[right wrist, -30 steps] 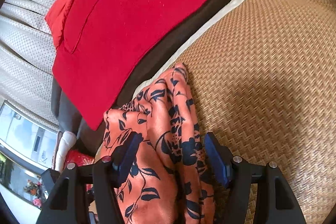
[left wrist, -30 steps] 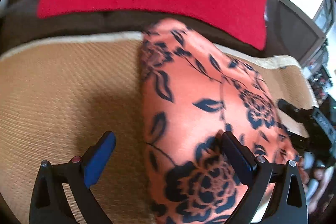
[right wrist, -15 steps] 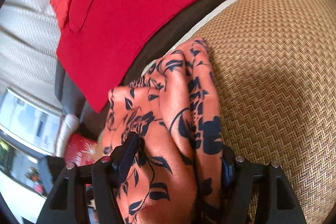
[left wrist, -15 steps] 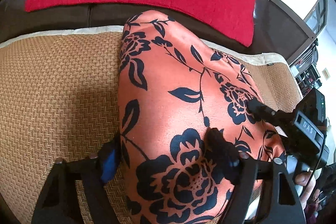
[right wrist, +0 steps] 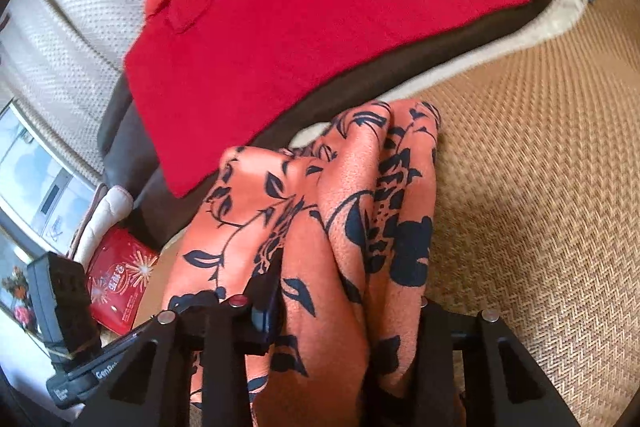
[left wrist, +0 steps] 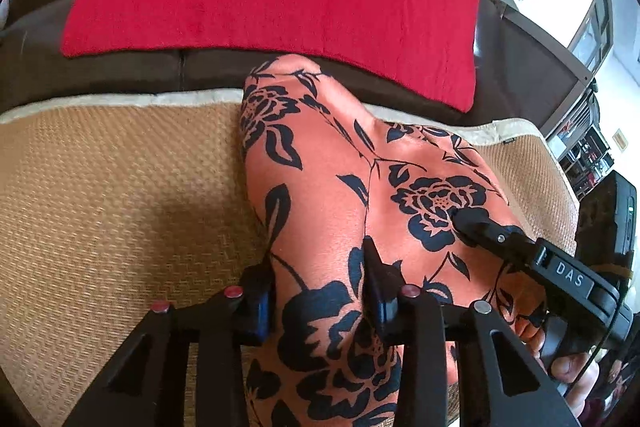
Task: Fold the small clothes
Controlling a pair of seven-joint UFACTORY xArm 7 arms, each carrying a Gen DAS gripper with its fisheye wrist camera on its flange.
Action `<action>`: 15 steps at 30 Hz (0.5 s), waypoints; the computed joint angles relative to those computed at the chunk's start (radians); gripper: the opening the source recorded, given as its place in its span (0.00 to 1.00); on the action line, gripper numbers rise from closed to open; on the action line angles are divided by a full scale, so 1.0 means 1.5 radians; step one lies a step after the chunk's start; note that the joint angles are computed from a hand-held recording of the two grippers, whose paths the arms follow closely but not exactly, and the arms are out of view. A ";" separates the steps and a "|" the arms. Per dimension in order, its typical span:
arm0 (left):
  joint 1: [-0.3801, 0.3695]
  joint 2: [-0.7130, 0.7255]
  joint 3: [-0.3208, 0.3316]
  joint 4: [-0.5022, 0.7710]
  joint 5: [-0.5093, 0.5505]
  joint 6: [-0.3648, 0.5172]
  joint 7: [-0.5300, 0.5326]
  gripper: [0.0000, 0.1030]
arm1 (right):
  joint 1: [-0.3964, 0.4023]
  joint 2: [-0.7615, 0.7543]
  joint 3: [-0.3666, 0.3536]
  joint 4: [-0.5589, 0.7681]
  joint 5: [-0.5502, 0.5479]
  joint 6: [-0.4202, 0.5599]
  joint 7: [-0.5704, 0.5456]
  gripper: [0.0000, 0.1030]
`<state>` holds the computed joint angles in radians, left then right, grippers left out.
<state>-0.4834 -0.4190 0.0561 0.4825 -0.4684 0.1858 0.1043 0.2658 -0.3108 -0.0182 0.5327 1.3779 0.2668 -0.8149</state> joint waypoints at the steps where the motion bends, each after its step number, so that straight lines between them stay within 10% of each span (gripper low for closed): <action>1: 0.022 -0.016 -0.017 -0.008 0.019 0.003 -0.012 0.38 | 0.007 -0.003 0.006 0.001 0.013 -0.009 -0.011 0.40; 15: 0.142 -0.218 -0.079 -0.105 0.180 0.041 -0.141 0.38 | 0.045 -0.063 0.091 0.012 0.178 -0.038 -0.120 0.39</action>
<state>-0.2700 -0.7467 -0.0628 0.3255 -0.1985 0.2466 -0.1078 0.3331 -0.4048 0.1180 0.5507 1.6450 0.2091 -0.9955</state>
